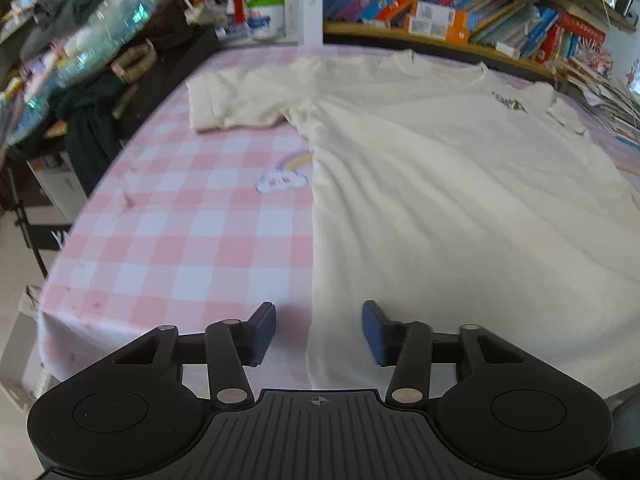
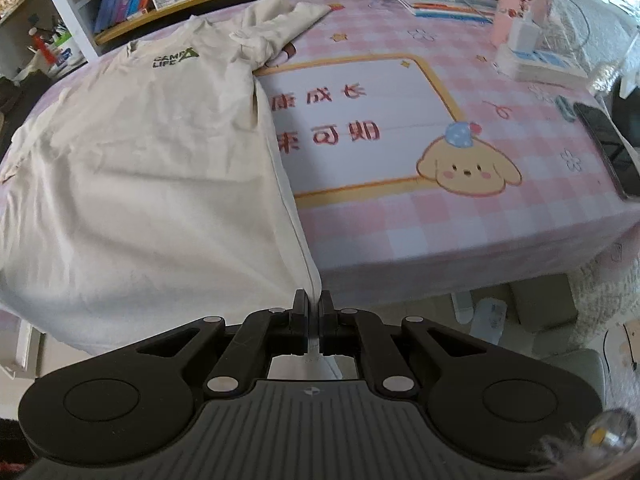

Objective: Fold clothes

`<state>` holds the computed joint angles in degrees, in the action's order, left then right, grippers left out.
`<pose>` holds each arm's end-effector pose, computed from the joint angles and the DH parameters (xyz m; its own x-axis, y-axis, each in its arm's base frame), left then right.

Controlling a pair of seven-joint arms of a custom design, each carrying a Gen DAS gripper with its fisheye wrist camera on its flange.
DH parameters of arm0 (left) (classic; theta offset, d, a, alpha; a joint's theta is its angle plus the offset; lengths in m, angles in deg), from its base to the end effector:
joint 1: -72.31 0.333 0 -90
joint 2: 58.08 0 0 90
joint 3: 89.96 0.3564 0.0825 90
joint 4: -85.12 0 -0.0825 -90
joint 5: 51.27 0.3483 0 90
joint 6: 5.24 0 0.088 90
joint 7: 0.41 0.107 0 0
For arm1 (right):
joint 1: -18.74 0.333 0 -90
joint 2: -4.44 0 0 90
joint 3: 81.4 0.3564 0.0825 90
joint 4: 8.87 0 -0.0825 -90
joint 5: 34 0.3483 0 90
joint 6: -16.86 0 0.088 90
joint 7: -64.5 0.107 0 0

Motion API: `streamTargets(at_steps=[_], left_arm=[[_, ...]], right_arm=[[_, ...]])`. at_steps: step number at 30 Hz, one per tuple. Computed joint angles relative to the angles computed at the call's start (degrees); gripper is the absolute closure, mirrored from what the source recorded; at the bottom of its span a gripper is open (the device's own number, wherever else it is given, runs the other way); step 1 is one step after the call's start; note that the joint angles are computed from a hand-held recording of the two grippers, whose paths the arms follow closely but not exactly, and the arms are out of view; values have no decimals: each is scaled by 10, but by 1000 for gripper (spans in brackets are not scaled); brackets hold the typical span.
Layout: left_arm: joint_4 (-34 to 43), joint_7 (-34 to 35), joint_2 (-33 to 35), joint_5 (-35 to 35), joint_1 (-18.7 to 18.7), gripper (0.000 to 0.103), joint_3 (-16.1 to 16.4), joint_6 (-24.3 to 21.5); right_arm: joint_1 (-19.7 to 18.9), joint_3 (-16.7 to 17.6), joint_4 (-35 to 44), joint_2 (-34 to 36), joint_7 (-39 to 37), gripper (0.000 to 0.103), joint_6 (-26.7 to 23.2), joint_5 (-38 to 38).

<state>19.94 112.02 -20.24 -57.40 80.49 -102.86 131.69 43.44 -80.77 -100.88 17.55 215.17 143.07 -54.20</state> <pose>0.7725 -0.0011 0.5339 -0.3270 -0.9449 0.0123 -0.7598 0.2552 -0.5979 0.5840 0.2624 0.5840 -0.4155 -0.9015 -0.1214 -0.7875 0.4233 -0.4479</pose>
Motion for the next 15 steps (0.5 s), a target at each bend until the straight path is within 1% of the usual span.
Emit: streamTargets(at_steps=[1,2,3,4,6,7,10,11,12,15], left_arm=[[-5,12,-2,-5,5,88,-6,3],[7,26,2,-12,11,97,-14,-14],[18,26,5,-17,13,101,-14,-24],[14,20,2,-18,12,103,-9,-9],[17,2,-1,-17,13,103,2,13],[27,10,1,-19,19,103,-2,7],[50,69,4,-19,31,103,-16,-30],[58,89,6,-20,33,101,-19,-43],[56,97,4,-31,37,99,-23,-41],[54,116,3,-67,46,99,-36,-36]], right_arm=[[1,1,-3,-1,3,99,-2,3],[0,3,-8,-3,6,99,0,10],[0,4,-13,-4,8,99,1,17],[0,5,-18,-5,12,99,4,24],[2,7,-18,-3,16,99,3,27],[3,8,-19,-2,18,99,3,29],[7,9,-19,0,24,99,1,33],[10,9,-16,2,25,99,-5,30],[13,8,-13,4,28,99,-13,27],[18,5,-7,11,46,99,-36,19]])
